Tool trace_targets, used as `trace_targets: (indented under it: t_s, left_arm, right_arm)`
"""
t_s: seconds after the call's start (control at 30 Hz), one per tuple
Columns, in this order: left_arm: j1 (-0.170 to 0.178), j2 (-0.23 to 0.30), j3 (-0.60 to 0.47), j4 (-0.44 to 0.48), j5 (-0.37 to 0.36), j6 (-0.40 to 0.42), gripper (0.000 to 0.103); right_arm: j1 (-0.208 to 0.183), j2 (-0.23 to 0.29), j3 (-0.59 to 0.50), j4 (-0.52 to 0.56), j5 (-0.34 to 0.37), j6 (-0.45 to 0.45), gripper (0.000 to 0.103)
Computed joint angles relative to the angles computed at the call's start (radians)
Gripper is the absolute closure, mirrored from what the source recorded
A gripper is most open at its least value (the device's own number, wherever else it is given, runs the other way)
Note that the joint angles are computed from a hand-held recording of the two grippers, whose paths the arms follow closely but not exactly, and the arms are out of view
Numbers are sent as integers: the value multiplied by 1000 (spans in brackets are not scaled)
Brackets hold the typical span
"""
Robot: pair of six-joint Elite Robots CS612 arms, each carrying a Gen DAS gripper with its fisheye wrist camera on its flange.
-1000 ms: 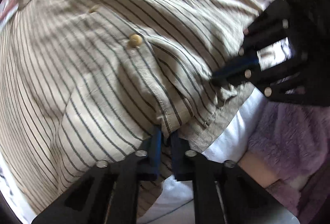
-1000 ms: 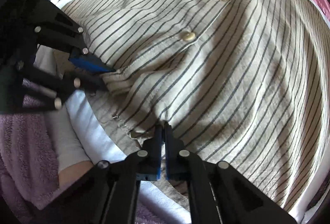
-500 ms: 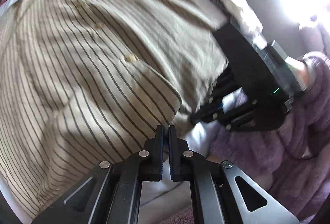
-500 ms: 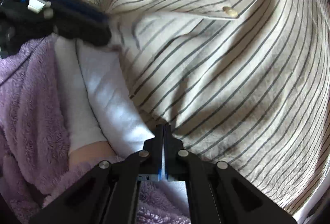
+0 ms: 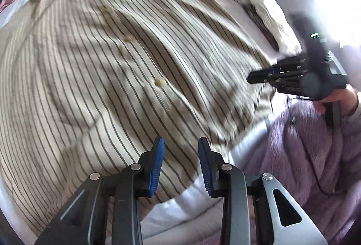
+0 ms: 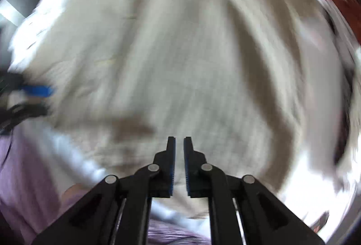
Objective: Fold clothes
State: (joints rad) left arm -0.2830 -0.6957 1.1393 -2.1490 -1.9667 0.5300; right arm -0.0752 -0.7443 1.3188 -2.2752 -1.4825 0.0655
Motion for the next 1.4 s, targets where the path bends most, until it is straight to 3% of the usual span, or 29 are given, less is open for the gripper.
trace_targets:
  t_s: [0.07,0.17,0.27,0.37,0.53,0.7,0.77,0.83,0.93,1.07,1.2,1.27,1.4]
  left_arm:
    - [6,4,-8,-26,8,-23,70]
    - [-2,26,-55,-42,34,-86,70]
    - [-36,70,-107,-62,103,-167,69]
    - [-44,100,-176,-56,162,-204,68]
    - [-54,177,-317,-66,228,-319,60]
    - [-58,264,-457,-92,295,-385,60]
    - [-57,292,-488,-126,333,-384,60]
    - [-54,314,-506,-161,370,-379,60]
    - [-49,351,-541,-188,423,-370,60]
    - [-36,403,-623,-166,447,-371,60]
    - [-31,458,-726,-125,425,-396,60]
    - [-28,476,-763,-107,393,-411,60]
    - [-31,502,-810,-68,389,-392,60]
  right_arm:
    - [-14,18,-25,75,8,42,93]
    - [-20,33,-51,134,27,33,93]
    - [-19,46,-87,231,54,-38,91]
    - [-23,52,-115,299,80,-98,91]
    - [-68,44,-145,212,128,-67,91]
    - [-137,98,-256,101,136,50,91]
    - [-165,136,-326,75,134,96,82]
    - [-164,158,-382,60,121,174,60]
    - [-134,182,-448,21,72,310,58]
    - [-220,199,-478,-32,78,316,58]
    - [-241,303,-654,31,32,293,58]
    - [-255,327,-716,90,-17,265,58]
    - [-242,483,-979,185,-120,256,58]
